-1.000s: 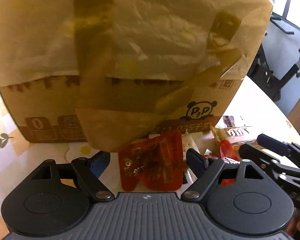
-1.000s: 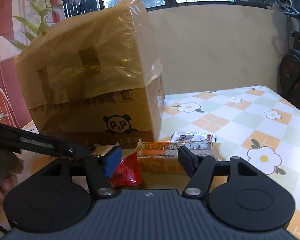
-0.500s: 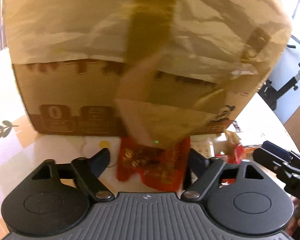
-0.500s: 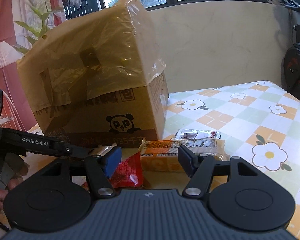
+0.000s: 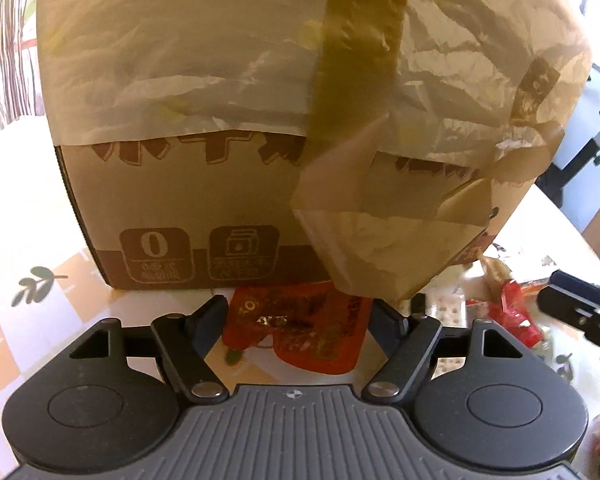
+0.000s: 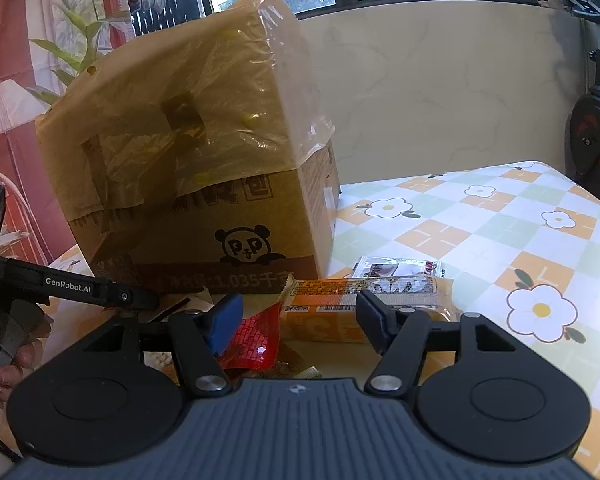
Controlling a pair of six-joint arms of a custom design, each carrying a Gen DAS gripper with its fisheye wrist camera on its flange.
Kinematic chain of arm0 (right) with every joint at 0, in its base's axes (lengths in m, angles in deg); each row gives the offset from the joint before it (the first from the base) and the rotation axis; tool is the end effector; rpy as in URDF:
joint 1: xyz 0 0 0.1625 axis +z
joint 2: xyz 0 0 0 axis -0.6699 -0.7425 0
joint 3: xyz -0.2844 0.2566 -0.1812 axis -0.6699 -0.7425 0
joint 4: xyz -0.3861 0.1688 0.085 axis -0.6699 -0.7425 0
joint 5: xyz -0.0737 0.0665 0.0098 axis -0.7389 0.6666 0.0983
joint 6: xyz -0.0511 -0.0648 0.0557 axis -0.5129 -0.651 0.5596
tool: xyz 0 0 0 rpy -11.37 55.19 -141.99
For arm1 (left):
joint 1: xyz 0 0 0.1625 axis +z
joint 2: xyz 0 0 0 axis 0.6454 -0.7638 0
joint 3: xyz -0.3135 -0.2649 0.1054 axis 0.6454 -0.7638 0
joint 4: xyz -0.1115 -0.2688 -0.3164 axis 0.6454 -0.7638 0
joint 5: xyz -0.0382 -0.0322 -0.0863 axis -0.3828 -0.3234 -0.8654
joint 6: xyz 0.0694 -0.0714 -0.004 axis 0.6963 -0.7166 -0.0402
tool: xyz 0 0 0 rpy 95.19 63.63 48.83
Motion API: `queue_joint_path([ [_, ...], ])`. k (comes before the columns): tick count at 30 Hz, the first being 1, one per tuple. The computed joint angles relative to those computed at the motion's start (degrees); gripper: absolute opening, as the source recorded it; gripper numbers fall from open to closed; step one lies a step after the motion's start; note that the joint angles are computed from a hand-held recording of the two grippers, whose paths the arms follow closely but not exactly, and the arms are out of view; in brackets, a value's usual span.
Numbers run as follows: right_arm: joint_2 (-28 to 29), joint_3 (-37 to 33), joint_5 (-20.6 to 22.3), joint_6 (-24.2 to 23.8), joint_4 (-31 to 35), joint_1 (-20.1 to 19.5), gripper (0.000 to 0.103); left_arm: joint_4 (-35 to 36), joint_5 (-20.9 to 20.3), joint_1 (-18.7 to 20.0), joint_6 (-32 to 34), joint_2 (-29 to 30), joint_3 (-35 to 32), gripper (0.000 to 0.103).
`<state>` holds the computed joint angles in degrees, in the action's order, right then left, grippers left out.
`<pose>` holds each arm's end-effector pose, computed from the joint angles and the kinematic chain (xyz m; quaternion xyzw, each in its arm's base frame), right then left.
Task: Organize snacks
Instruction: 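Grasp the red snack packet with the left tool while the right tool grasps a small yellow packet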
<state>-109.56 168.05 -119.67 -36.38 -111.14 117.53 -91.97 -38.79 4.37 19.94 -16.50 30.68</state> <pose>0.0211 -0.4815 0.3205 0.1918 -0.8516 0.4527 0.1818 -0.3207 -0.6046 -0.0246 0.1883 0.8896 -0.3171 0.2694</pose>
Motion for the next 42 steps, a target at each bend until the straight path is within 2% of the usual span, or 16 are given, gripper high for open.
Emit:
queue_joint_path([
  [1, 0.03, -0.01, -0.10, -0.03, -0.03, 0.05, 0.066, 1.22, 0.87, -0.45, -0.15, 2.09, -2.46, 0.084],
  [8, 0.05, -0.07, -0.21, -0.30, 0.14, 0.07, 0.066, 0.35, 2.05, -0.16, 4.33, 2.95, -2.79, 0.085],
  [11, 0.05, -0.07, -0.21, -0.30, 0.14, 0.07, 0.066, 3.06, 4.81, -1.01, 3.64, 4.24, -3.99, 0.075],
  [13, 0.03, -0.08, -0.19, -0.28, 0.18, 0.07, 0.066, 4.64, 4.99, -1.33, 2.33, 4.32, -4.29, 0.071],
  [15, 0.00, -0.02, -0.09, -0.19, 0.19, 0.03, 0.066, 4.82, 5.26, -2.00, 1.06, 3.25, -2.63, 0.062],
  [22, -0.02, 0.01, -0.15, -0.17, 0.18, 0.08, 0.066, 2.58, 4.99, -3.06, 0.14, 1.86, 1.01, 0.040],
  [23, -0.02, 0.02, -0.17, -0.16, 0.19, 0.09, 0.066, 2.33, 5.04, -3.18, -0.17, 1.72, 1.37, 0.036],
  [24, -0.03, 0.04, -0.20, -0.16, 0.19, 0.11, 0.066, 2.07, 4.94, -3.27, -0.83, 1.54, 1.75, 0.020],
  [25, -0.04, 0.05, -0.22, -0.17, 0.21, 0.13, 0.066, 1.86, 4.89, -3.28, -1.48, 1.46, 1.97, 0.014],
  [28, -0.12, 0.05, -0.27, -0.45, 0.61, 0.15, 0.066, 1.18, 4.26, -3.60, -3.37, 0.89, 3.18, 0.015],
  [30, -0.13, 0.07, -0.53, -0.86, 0.89, 0.30, 0.066, -0.17, 4.09, -2.83, -2.04, 0.95, 3.12, 0.015],
  [36, -0.35, -0.38, -2.49, -2.84, 4.19, 1.52, 0.066, -3.01, 3.43, -3.64, -2.58, -0.80, 6.24, 0.015],
  [42, -3.94, 1.75, -0.45, -9.78, 10.86, 2.61, 0.066, -5.36, 1.99, -5.38, -1.77, -4.00, 10.82, 0.015],
])
